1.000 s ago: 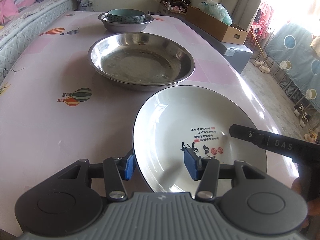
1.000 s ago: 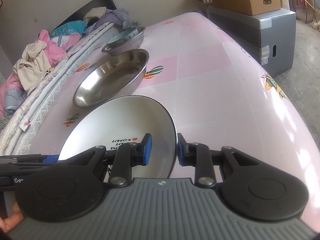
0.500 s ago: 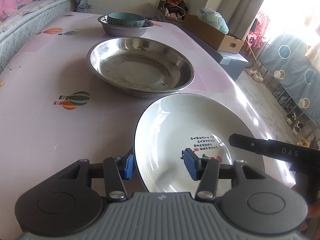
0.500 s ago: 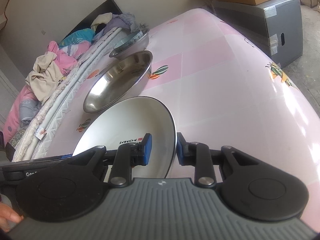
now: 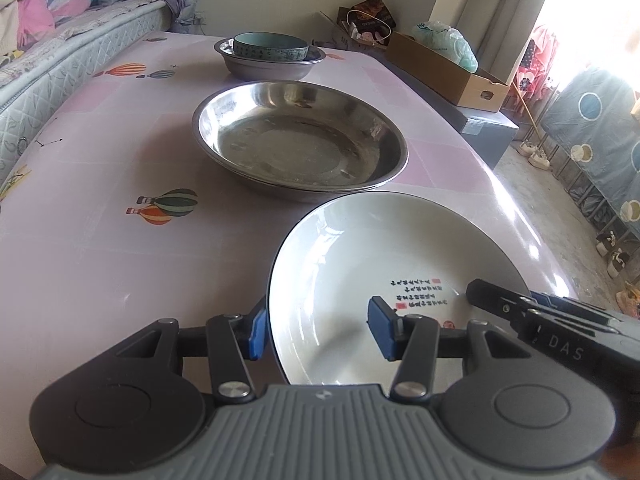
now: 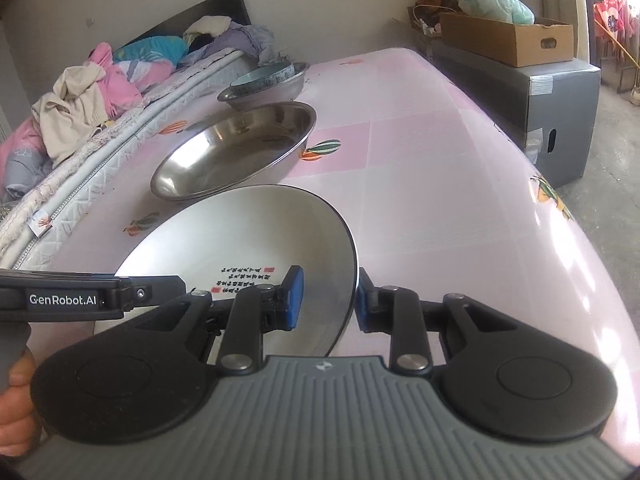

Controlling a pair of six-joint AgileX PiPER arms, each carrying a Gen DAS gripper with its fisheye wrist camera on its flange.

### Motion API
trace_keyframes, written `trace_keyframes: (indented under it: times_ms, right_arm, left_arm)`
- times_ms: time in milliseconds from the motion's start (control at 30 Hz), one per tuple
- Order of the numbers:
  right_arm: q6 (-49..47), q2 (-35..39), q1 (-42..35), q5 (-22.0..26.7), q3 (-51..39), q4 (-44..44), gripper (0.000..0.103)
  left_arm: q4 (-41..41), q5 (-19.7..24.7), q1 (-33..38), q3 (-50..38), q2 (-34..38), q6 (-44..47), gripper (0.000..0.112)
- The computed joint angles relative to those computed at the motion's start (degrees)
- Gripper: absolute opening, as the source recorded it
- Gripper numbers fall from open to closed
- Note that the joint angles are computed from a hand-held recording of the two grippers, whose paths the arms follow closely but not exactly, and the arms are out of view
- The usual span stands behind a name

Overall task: Organize plates and bowls
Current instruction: 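Carry the white plate toward the stacked steel plates with both tools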

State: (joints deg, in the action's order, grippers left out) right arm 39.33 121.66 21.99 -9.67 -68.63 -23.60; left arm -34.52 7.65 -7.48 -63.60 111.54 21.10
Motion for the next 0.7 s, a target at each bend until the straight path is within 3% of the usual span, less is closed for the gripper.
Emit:
trace_keyframes:
  times_ms: [433,700]
  right_arm:
    - [3.7,-1.1,-0.5,0.9,0.7,-2.7,0.026]
    - [0.4,-2.0,-0.4,0.4,1.5,0.8,0.026]
  left_arm:
    - [-3.4,0.7,0.0,0.1,-0.8,1.9,0.051]
    - [-4.6,1.1,0.0,0.1,-1.4,2.7,0.051]
